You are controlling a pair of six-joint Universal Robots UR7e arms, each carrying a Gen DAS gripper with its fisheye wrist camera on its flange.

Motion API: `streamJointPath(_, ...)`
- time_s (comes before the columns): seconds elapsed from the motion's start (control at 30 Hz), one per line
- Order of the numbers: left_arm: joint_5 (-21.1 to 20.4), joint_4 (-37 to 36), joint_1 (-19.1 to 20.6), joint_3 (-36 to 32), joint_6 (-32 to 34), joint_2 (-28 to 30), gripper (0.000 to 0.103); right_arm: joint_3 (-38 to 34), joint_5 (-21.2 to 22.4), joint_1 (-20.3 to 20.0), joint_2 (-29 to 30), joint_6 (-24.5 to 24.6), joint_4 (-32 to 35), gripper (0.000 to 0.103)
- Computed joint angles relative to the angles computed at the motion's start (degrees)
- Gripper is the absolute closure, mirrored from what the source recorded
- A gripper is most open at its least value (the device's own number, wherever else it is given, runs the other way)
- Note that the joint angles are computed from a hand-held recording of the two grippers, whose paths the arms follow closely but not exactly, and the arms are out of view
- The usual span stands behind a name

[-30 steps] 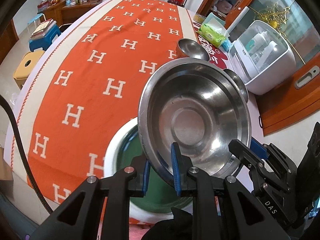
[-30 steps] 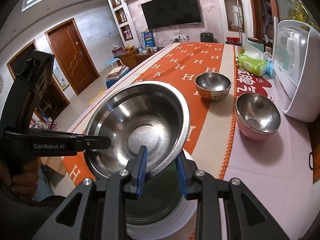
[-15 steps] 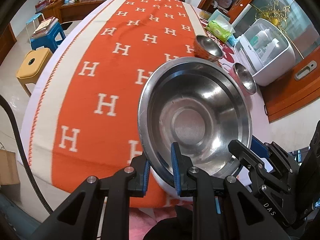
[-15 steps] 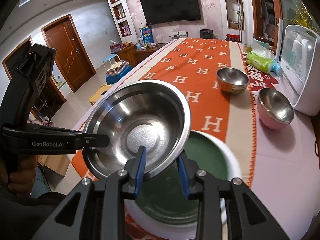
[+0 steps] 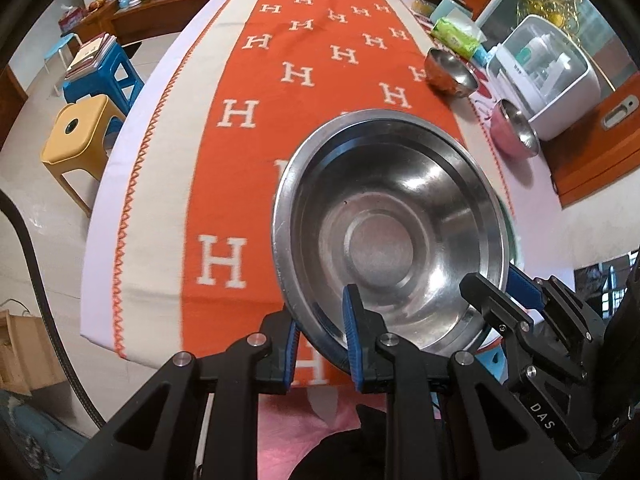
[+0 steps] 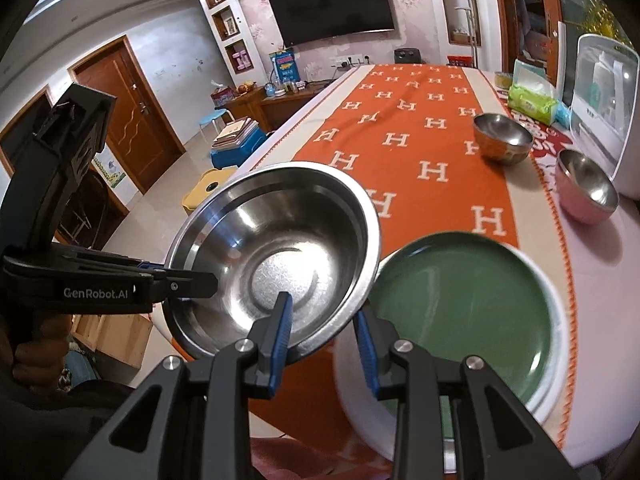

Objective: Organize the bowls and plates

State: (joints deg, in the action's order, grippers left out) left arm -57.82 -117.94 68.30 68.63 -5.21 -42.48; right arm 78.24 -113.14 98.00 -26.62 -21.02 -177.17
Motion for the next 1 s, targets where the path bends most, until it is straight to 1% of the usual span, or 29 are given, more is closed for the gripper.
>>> streamJointPath(0.27,1.2,8.0,2.4,-6.2,4.4,2.9,0.082,-3.4,-3.2,1.2,4.3,4.9,0.5,0.071)
streamJointPath(0.47,2.2,11.3,3.3,-10.1,7.9,5.6,0.082,-5.9,-6.5,1.6,6.4,9.2,3.7,0.071)
streamJointPath(0.5,2.3,12.0,3.3,-10.6,7.9,6.0,0.082,-6.7,-7.7,1.8,6.9,9.6,4.8,0.071)
streamJointPath(0.6,2.0,14.7,4.1,-13.6,8.2,7.8,0.082,-8.3,-10.1,2.3,7.9,10.0,6.9,0.070)
streamJointPath(0.67,2.1,15.8,4.5,-15.1,8.4,8.9,0.082,-9.2,-10.8,2.4,8.3,10.6,8.7,0.069)
streamJointPath(0.77,2.5,16.1,4.9,-16.4,9.3,10.0,0.081,-10.7,-12.2,2.5,8.9,11.2,11.3,0.065)
streamJointPath(0.87,3.3,16.0,5.0,-17.0,10.2,10.6,0.081,-12.0,-13.5,2.6,9.4,11.6,14.0,0.064)
streamJointPath(1.0,2.7,16.0,5.3,-17.8,10.1,11.0,0.081,-12.9,-14.7,3.0,9.9,10.8,14.6,0.058)
